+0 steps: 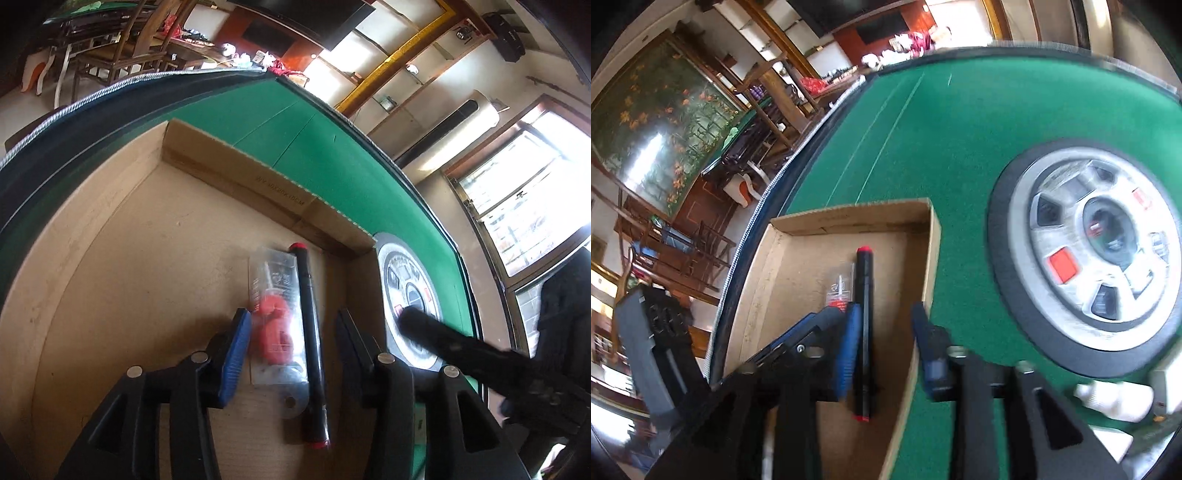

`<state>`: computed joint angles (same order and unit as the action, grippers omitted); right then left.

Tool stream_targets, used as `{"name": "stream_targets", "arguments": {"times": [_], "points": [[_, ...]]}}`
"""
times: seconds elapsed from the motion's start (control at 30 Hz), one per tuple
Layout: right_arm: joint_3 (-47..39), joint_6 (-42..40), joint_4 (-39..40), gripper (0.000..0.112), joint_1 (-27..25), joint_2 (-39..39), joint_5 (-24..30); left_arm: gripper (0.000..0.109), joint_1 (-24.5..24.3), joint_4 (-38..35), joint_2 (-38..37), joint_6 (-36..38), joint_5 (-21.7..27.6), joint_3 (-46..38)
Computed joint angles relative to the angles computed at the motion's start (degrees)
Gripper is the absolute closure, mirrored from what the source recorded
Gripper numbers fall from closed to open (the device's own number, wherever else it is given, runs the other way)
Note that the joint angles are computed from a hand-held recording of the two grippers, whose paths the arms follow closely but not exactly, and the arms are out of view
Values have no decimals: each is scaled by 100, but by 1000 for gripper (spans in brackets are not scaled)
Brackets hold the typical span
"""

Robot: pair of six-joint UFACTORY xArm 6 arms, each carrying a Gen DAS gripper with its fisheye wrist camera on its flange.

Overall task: Organize rigid objects
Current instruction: 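Lower package and marker into the cardboard tray with both tools and open, then withdraw both tools from the cardboard tray, then grasp the white square block from the pile with the left tool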

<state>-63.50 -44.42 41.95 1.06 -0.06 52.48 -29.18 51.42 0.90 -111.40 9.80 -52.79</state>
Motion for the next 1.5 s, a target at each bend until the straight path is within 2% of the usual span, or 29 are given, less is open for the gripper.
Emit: {"name": "stream_targets", "arguments": {"times": [0.1,0.2,0.23,0.3,0.33,0.4,0.47,0.5,0.53,0.6,0.67,0.73,0.77,0.83,1.0,1.07,1.2,1.27,1.3,1.33,1.37,1.43,1.5], "points": [[334,-561,142,67,-298,-483,9,60,-81,382,-197,-472,-157,228],[584,-1066,301,65,-819,-867,267,57,-175,1084,-485,-1313,-245,495],[648,-1241,387,64,-1060,-974,394,56,-238,1149,-577,-1395,-153,550],[789,-1549,528,62,-1476,-1171,527,56,-322,1025,-698,-1163,31,582],[893,-1780,627,62,-1730,-1285,543,56,-499,665,-806,-693,350,564],[1199,-2391,955,60,-2244,-1663,463,55,-860,482,-947,-257,905,376],[1647,-3380,1611,41,-2732,-2172,85,41,-1269,425,-912,164,1435,9],[1845,-3766,1944,19,-2876,-2397,-126,36,-1548,393,-804,402,1803,-281],[1987,-4258,2434,9,-3075,-2502,-304,30,-1769,406,-647,545,2058,-561],[1956,-4938,3289,9,-3518,-2341,-229,29,-2062,298,-308,913,2283,-1037],[1598,-4702,3186,9,-3522,-1803,-460,29,-2283,-116,195,1529,2413,-1624],[1048,-3956,2525,9,-3528,-1126,-377,29,-2418,-482,663,1956,2614,-2138],[907,-3829,2476,9,-3547,-888,-398,29,-2476,-674,915,2154,2756,-2414],[788,-3915,2637,9,-3525,-559,-689,29,-2532,-961,1313,2449,2986,-2848],[699,-4328,3118,9,-3553,-115,-1049,29,-2606,-1051,1978,2868,3666,-3638],[430,-3867,2799,9,-3652,124,-755,29,-2562,-1137,2254,3027,3681,-3943],[412,-3805,2709,9,-3821,151,-401,29,-2533,-1395,2986,3576,3984,-4852],[396,-3748,2642,9,-3876,154,-222,30,-2491,-1631,3281,3810,4045,-5186],[433,-3726,2602,9,-3922,94,-144,38,-2455,-1676,3306,3804,3871,-5164],[436,-3690,2580,9,-3931,82,-107,40,-2431,-1744,3320,3775,3772,-5159],[413,-3644,2561,9,-3938,100,-68,40,-2425,-1730,3286,3677,3723,-5094],[416,-3638,2547,9,-3981,89,-35,52,-2428,-1620,3154,3423,3594,-4924],[404,-3675,2567,9,-3957,96,-76,52,-2438,-1644,2938,3205,3443,-4675]]}}
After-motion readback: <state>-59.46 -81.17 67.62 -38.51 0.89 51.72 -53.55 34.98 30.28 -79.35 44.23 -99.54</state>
